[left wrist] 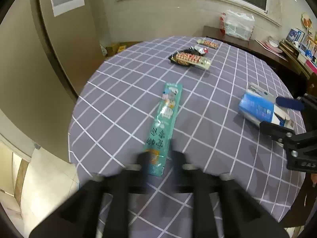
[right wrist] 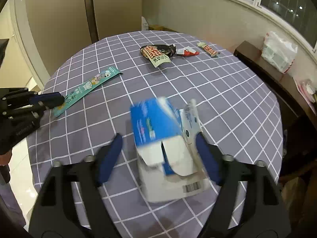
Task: Collect trash
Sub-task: 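Carry the tissue box and teal wrapper over the blue bin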
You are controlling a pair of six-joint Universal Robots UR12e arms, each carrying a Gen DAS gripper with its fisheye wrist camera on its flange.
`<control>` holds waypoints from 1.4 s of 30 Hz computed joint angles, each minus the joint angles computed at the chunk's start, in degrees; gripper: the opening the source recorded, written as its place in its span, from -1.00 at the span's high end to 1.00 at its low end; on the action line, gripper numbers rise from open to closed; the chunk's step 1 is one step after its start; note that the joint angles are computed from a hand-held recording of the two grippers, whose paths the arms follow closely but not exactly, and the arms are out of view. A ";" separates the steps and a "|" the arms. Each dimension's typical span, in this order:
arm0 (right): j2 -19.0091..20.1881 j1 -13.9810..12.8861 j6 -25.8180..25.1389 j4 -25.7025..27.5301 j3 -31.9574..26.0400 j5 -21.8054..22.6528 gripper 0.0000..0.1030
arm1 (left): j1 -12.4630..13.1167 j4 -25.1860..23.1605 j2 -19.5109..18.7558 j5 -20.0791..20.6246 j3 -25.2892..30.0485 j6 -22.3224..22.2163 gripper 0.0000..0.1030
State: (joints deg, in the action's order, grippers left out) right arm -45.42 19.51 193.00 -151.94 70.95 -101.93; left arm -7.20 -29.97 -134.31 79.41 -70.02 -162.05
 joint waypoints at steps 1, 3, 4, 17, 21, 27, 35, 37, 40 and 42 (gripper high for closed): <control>-0.26 0.01 0.22 -0.90 0.43 0.26 -0.52 | 0.03 0.35 -0.08 -0.53 0.02 -0.24 -0.19; -0.90 0.03 0.53 -2.61 1.41 -0.17 -0.60 | 0.30 0.80 -0.21 -2.06 0.16 0.23 -0.23; -1.10 0.06 0.37 -3.23 1.71 -0.65 -0.69 | 0.33 0.49 -0.50 -2.47 0.69 0.62 -0.23; 0.37 -2.93 -0.18 2.25 0.31 7.53 -0.82 | -0.60 -4.68 -6.02 -1.53 9.54 2.40 0.12; 1.34 -2.76 1.70 1.95 -0.48 7.03 -0.78 | -0.55 -5.53 -6.02 -1.65 9.85 2.60 0.47; 1.02 -2.85 4.37 3.66 -1.00 6.50 -0.42 | -0.62 -6.18 -5.37 -0.67 9.21 1.26 0.48; 1.05 -2.38 4.87 3.10 -1.92 6.27 -0.42 | 0.01 -4.60 -4.22 0.20 7.23 -0.62 0.48; 1.09 -2.15 4.59 2.98 -2.41 6.63 -0.42 | 0.28 -3.88 -3.84 0.36 6.58 -0.91 0.48; 1.86 -1.51 3.67 3.53 -4.37 6.12 -0.42 | 0.74 -2.86 -3.19 0.41 5.58 -1.50 0.48; 2.46 -1.07 3.06 3.75 -5.81 6.24 -0.42 | 1.10 -1.93 -2.74 0.49 4.88 -1.99 0.48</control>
